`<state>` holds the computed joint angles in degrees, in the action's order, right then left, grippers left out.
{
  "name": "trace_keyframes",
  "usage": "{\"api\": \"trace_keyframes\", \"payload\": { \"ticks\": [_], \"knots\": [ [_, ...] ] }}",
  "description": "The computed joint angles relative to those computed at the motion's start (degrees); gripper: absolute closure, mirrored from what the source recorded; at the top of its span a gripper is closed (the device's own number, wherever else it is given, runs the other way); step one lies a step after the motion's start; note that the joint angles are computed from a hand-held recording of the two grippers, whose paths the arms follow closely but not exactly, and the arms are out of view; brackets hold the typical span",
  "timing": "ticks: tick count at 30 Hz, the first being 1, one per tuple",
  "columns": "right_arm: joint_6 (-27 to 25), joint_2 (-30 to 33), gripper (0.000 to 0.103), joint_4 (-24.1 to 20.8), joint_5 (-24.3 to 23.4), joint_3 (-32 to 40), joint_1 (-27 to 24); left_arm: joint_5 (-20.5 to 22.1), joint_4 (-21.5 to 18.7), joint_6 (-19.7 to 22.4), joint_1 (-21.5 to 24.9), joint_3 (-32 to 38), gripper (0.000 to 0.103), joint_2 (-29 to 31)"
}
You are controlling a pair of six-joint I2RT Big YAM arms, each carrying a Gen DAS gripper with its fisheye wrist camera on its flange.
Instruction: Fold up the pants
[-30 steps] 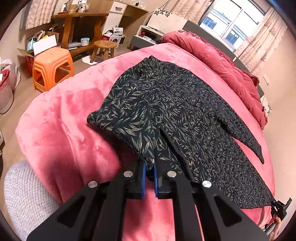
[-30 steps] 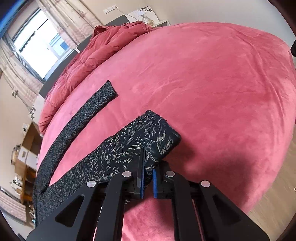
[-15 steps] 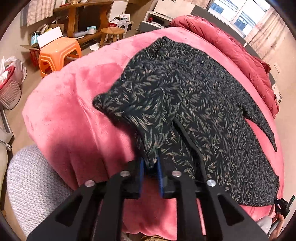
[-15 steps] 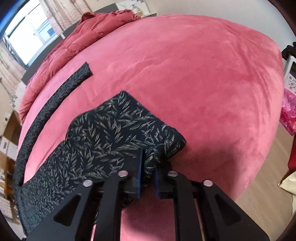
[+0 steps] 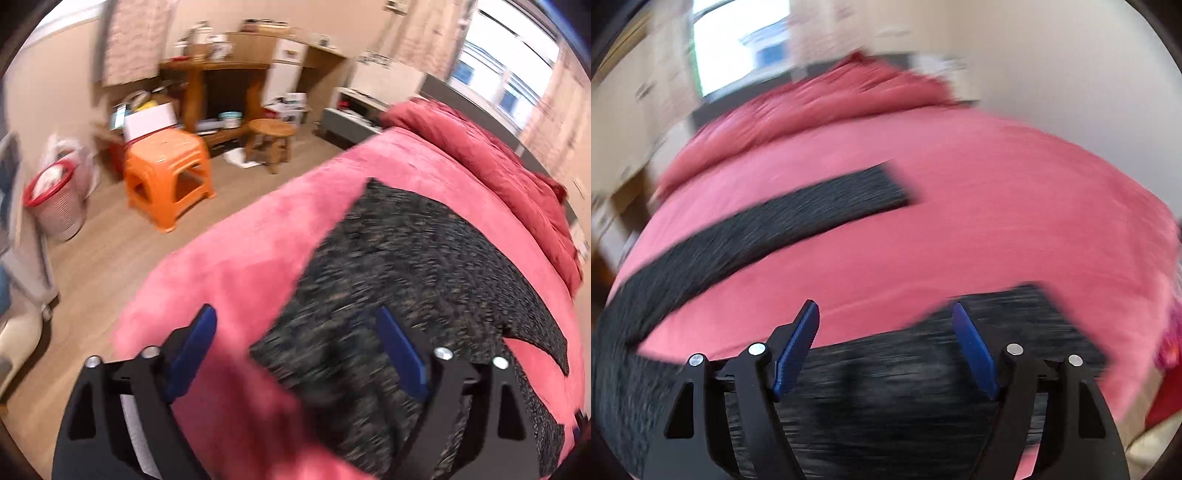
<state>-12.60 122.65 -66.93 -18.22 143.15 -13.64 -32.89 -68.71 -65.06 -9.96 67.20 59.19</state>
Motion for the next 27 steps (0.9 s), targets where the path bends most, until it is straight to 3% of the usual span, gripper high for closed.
{"api": "trace_keyframes", "payload": {
  "ticks": [3, 10, 13, 16, 20, 24, 27],
  "knots": [
    [-4.2, -1.0, 0.027, -0.3, -1.0, -4.2, 4.1, 0.3, 4.6, 7.3, 1.2, 3.4, 0.009, 4.5],
    [-10.7, -7.1, 0.027, 11.3, 1.9, -20.0, 8.8, 1.9, 8.4, 20.2, 4.7, 15.8, 0.004, 17.2],
    [-11.4, -7.1, 0.027, 12.1, 2.4, -21.0, 8.8, 2.0, 10.5, 26.0, 6.3, 20.1, 0.004, 21.8],
    [-9.5, -5.1, 0.021, 10.2, 3.0, -18.4, 9.2, 3.2, 9.7, 27.8, 8.0, 24.2, 0.004, 26.1],
    [-7.9, -4.5, 0.016, 9.8, 3.2, -18.3, 9.1, 4.6, 12.1, 32.1, 10.2, 27.7, 0.004, 30.5],
    [-7.2, -3.5, 0.013, 9.5, 4.1, -17.2, 9.7, 2.4, 13.0, 37.4, 11.3, 31.1, 0.004, 34.3],
    [-6.6, -2.8, 0.012, 8.6, 3.9, -16.1, 9.7, 1.5, 11.7, 39.1, 12.4, 34.2, 0.004, 37.1]
  ]
}}
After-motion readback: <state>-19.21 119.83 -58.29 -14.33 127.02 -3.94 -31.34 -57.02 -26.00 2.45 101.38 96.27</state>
